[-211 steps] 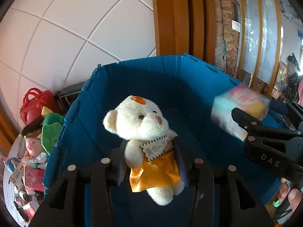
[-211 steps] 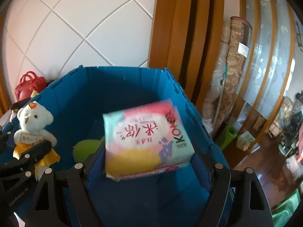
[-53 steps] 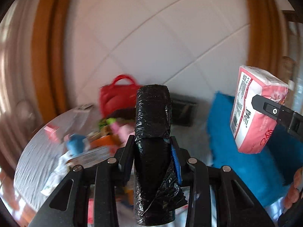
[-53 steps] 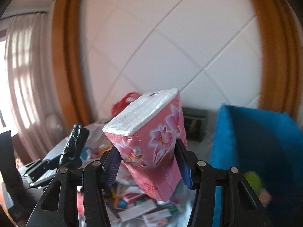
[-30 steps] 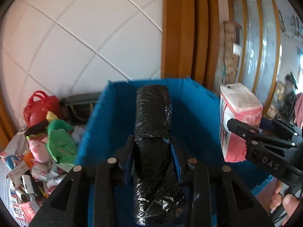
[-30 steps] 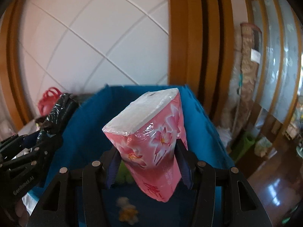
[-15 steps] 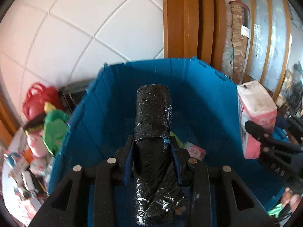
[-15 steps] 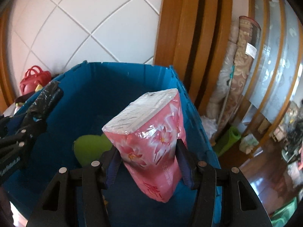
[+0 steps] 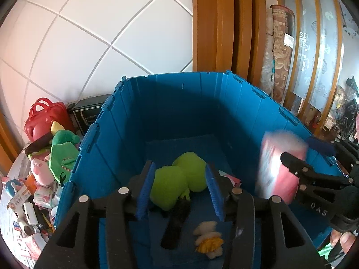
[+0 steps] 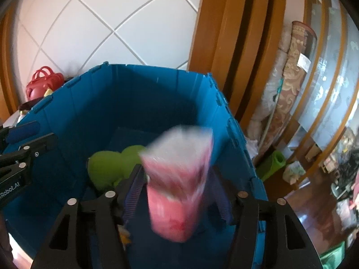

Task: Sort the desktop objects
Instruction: 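Open both grippers to drop the black roll and pink tissue pack in crate, then withdraw both grippers from the crate toward the pile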

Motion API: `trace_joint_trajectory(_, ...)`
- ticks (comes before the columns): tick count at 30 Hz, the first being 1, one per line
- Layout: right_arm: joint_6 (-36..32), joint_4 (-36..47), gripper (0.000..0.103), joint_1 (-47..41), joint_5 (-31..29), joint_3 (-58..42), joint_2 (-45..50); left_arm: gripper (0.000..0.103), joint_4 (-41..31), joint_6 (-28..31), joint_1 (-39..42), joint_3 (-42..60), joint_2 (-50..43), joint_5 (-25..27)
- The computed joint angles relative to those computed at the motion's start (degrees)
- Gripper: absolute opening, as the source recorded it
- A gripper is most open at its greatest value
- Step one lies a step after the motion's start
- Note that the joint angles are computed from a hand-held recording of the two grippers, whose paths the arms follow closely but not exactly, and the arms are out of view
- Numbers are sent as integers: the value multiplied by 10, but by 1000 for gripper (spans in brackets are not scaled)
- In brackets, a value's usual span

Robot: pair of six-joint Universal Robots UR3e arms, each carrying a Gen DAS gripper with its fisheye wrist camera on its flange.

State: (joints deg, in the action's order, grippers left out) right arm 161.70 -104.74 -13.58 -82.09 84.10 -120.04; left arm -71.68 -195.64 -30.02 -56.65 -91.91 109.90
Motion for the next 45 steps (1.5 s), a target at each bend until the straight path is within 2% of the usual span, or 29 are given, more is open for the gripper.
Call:
trace_joint_trajectory(4, -7, 10, 102, -1, 10, -3, -2, 46, 5, 7, -10, 1, -5, 13)
trace_joint_trajectory(9, 3, -5, 103, 22, -17, 1, 6, 46, 7, 8, -14, 1, -7, 20)
trace_joint_trajectory(13, -2, 5, 103, 19, -11, -6, 11, 46, 16, 10, -14, -7, -3, 19)
trace_joint_trajectory(18, -1, -22, 103, 23, -16, 15, -1, 46, 24, 11, -17, -13, -2, 24)
trace_joint_trajectory(27, 5, -50, 103, -5, 9, 42, -28, 46, 30, 8, -18, -18, -1, 28)
trace_joint_trajectory(29, 12, -61, 103, -5, 6, 50, -33, 46, 40, 6, -18, -27, 5, 27)
trace_joint_trajectory(31, 16, -73, 103, -11, 9, 59, -42, 46, 83, 3, -17, -68, 28, 25)
trace_joint_trajectory(32, 19, -78, 103, -11, 9, 63, -45, 48, 105, 0, -17, -89, 40, 27)
trace_joint_trajectory(34, 34, -89, 103, 1, -12, 65, -40, 67, 106, -12, -12, -98, 54, 23)
trace_joint_trajectory(36, 46, -97, 103, 6, -22, 67, -40, 70, 112, -12, -7, -119, 82, 15)
trace_joint_trajectory(39, 55, -99, 103, -5, -9, 75, -55, 72, 123, 2, -17, -134, 111, 42)
trace_joint_trajectory(41, 56, -69, 103, -23, 30, 66, -67, 80, 129, 9, -25, -149, 138, 74)
trace_joint_trajectory(43, 58, -38, 103, -31, 75, 51, -76, 82, 133, 10, -14, -179, 183, 93)
trace_joint_trajectory(45, 80, -46, 103, 26, 62, 34, -60, 83, 108, 14, 24, -204, 237, 79)
